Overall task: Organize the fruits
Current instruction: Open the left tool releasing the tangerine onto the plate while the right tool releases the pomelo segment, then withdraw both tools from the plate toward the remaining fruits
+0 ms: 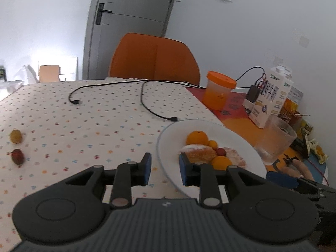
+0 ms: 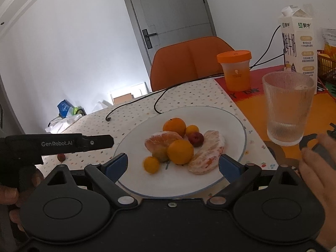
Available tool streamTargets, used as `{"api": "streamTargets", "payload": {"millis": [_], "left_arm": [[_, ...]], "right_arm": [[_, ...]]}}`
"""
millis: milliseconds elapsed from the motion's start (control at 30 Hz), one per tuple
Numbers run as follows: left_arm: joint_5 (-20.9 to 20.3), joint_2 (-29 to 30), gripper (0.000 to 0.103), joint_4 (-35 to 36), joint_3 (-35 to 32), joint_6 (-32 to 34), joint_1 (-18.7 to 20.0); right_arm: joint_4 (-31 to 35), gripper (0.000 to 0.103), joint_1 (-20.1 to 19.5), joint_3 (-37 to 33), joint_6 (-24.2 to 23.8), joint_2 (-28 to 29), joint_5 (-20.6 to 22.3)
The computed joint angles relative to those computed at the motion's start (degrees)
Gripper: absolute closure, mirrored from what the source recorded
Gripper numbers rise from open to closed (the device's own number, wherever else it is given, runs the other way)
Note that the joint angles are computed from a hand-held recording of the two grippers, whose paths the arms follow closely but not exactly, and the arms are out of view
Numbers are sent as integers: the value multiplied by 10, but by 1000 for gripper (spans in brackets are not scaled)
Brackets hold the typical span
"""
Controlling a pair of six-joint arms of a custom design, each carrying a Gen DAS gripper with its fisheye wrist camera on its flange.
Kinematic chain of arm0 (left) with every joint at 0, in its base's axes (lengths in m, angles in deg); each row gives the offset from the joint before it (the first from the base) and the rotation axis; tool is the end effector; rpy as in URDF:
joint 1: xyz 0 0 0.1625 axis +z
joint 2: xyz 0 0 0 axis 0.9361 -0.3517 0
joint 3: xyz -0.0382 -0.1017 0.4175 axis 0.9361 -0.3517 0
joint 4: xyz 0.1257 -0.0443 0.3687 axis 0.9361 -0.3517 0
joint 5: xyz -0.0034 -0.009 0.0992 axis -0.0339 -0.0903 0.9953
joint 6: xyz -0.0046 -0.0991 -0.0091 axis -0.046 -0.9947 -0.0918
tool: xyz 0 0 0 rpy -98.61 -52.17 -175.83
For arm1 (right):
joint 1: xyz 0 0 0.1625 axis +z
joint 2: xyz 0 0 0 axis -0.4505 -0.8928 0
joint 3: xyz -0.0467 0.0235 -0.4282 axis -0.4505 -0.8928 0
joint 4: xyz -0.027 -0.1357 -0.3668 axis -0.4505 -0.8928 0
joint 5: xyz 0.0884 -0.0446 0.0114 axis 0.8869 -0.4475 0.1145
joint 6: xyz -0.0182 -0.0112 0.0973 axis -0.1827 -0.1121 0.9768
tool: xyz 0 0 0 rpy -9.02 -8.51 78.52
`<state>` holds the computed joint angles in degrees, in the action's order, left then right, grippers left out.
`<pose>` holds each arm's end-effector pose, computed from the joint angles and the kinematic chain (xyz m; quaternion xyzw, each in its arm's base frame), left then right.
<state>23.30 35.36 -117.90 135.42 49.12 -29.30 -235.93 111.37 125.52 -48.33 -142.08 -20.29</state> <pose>-0.2667 -0.4846 0.0649 0.2550 0.8693 -0.3821 0.1826 0.0763 -0.4304 0.2212 0.1637 -0.8211 0.4855 0.2514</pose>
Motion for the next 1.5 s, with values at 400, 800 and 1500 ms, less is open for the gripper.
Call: {"api": "streamTargets", "payload": {"millis": [400, 800, 1500], "left_arm": [[62, -46, 51, 11, 40, -21, 1], [106, -92, 21, 7, 82, -33, 10], [171, -167, 18, -4, 130, -40, 32]], "right_arm": [[-2, 9, 17, -12, 5, 23, 8], [8, 6, 48, -39, 4, 61, -5], [52, 0, 99, -89, -4, 115, -19]]}}
